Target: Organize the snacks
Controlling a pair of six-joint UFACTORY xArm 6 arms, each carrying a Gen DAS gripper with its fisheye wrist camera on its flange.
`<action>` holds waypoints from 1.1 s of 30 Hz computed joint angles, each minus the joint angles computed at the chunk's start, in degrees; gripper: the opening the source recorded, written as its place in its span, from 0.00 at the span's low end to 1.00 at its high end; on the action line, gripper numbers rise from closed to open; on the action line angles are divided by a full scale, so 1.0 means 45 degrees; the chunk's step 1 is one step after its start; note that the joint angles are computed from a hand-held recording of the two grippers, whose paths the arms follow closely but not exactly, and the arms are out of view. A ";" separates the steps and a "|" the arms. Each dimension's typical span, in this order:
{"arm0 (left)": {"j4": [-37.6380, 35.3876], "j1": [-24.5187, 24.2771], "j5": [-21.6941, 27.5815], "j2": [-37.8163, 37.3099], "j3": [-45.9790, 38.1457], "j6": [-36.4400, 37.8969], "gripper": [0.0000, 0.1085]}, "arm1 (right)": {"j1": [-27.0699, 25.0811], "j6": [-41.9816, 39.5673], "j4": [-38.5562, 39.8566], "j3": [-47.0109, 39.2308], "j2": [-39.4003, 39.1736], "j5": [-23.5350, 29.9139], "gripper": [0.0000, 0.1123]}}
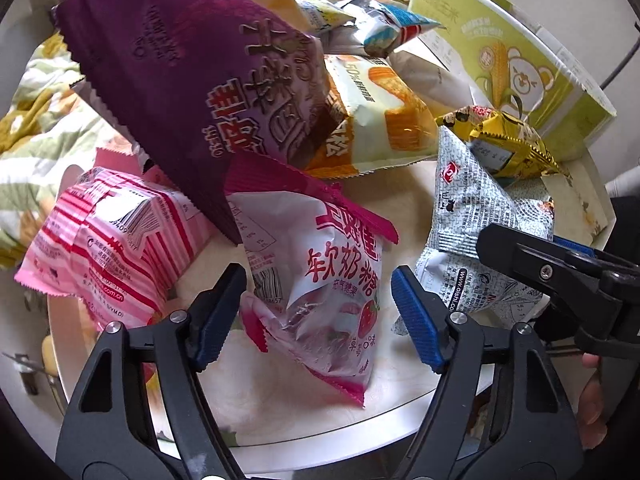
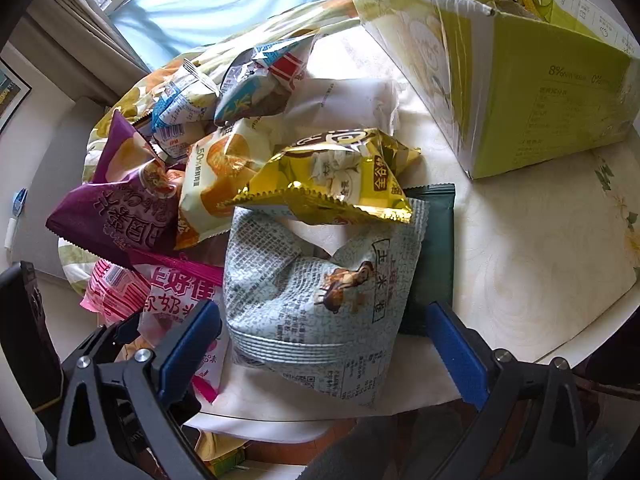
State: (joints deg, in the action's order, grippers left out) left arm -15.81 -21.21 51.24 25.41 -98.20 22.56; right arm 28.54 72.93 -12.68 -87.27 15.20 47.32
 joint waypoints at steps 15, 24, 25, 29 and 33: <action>-0.0058 -0.0036 -0.0201 -0.0556 0.0560 0.0902 0.43 | 0.0023 -0.0130 0.0229 0.0170 0.0043 -0.0500 0.59; -0.0328 0.0025 -0.0151 -0.1152 0.0830 0.0848 0.35 | 0.0187 0.0061 -0.0274 0.0573 -0.0719 -0.0539 0.54; -0.0320 0.0026 -0.0152 -0.1172 0.0845 0.0835 0.34 | 0.0220 0.0094 -0.0362 0.0572 -0.0786 -0.0469 0.54; -0.0666 0.0235 0.0148 -0.1284 0.0832 0.0909 0.32 | 0.0356 0.0198 -0.0524 0.0609 -0.1035 -0.0245 0.54; -0.1182 0.0459 -0.0070 -0.1778 0.1242 0.1259 0.31 | 0.0487 0.0302 -0.0677 0.0741 -0.1344 -0.0073 0.54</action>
